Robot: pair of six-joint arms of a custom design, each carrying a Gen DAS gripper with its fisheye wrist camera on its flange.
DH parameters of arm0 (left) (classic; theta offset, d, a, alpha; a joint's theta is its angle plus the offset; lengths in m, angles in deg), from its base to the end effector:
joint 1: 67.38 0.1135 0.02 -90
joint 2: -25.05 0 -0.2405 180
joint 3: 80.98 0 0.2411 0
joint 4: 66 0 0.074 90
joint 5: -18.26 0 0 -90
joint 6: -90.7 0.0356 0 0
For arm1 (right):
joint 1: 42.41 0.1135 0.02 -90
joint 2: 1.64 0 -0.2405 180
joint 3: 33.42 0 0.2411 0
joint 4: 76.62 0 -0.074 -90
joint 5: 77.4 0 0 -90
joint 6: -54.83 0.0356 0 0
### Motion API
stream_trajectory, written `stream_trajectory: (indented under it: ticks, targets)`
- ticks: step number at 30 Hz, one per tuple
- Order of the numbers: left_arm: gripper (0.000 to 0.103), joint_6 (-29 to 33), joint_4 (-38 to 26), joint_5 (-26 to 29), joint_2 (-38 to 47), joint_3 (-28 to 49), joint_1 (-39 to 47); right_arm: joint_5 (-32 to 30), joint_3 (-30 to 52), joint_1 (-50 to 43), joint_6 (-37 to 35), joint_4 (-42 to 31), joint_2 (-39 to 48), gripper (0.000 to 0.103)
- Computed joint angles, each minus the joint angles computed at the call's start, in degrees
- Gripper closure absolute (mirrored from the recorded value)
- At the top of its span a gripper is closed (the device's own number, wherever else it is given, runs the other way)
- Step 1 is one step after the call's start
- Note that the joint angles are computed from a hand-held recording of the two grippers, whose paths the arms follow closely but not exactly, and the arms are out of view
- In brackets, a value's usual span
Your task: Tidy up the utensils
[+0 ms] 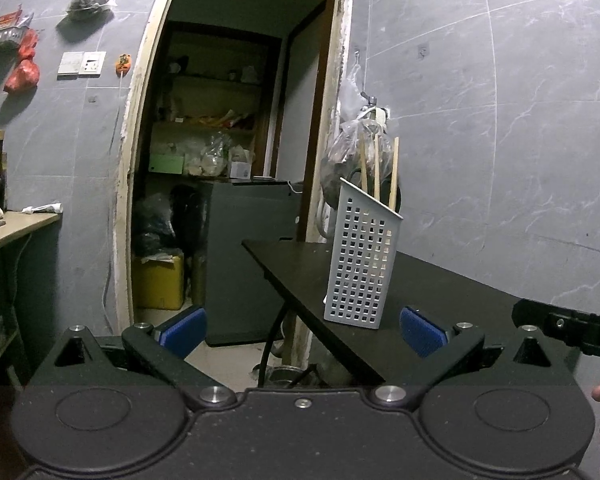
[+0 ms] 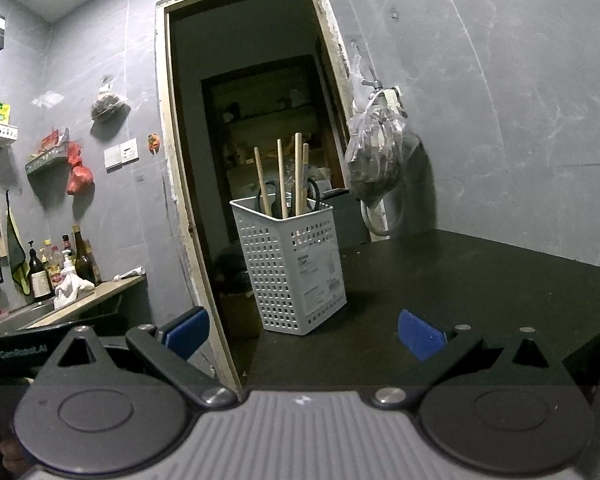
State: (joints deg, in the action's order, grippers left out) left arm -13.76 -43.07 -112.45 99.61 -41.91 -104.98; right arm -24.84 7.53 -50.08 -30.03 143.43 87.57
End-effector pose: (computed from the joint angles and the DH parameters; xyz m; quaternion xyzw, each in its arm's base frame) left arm 0.2129 -0.1347 0.1834 -0.0664 0.7603 -0.0135 0.6461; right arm 0.2788 -0.0157 0.1595 -0.1289 0.7349 0.2289 0.6252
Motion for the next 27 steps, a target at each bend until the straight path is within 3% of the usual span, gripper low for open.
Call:
stream_trajectory:
  ticks: [27]
  targets:
    - [0.001, -1.1, -2.1, 0.1, -0.1, 0.4, 0.0, 1.0, -0.9, 1.1, -0.7, -1.2, -0.9, 0.000]
